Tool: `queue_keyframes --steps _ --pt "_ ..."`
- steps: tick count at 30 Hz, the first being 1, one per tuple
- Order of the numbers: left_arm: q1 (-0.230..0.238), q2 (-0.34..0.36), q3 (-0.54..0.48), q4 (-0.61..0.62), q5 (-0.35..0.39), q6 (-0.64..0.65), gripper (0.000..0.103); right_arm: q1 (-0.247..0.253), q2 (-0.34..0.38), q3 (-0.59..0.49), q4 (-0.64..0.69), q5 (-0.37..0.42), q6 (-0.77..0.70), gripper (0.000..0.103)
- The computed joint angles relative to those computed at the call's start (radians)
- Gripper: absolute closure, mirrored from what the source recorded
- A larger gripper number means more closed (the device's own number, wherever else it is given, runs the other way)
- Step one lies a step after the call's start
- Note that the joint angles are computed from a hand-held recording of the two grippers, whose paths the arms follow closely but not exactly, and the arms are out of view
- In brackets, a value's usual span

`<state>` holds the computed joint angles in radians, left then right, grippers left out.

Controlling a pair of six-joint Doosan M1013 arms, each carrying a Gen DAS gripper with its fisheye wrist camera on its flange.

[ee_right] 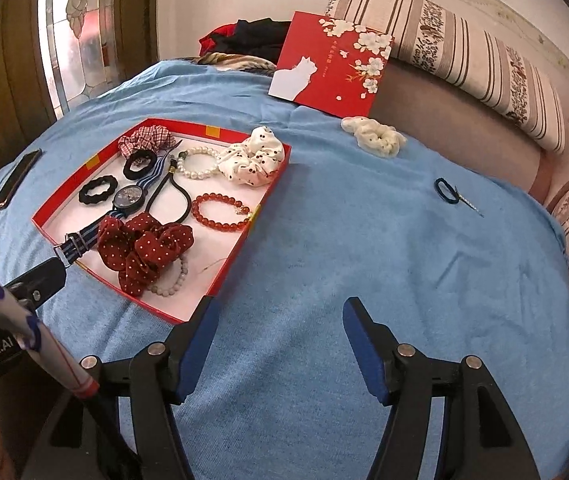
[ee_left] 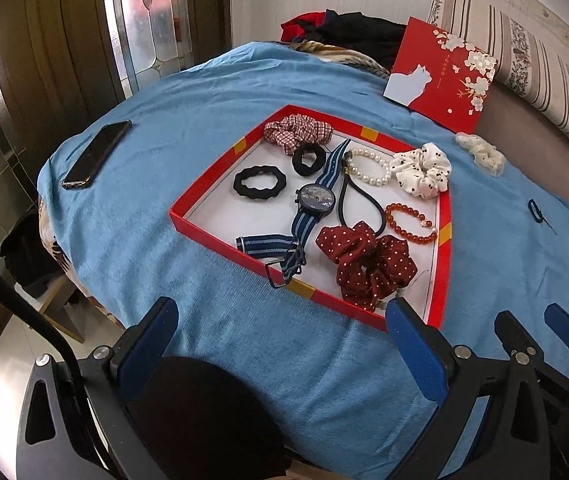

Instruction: Organize jewelry

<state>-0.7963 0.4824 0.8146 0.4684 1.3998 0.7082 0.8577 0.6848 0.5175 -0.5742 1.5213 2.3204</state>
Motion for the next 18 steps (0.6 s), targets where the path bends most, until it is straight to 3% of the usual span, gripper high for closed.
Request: queue_keyframes --steps 18 --pt "-0.012 0.004 -0.011 0.021 0.016 0.003 0.000 0.002 -0.018 0.024 -0.016 -0.005 0.024 0.033"
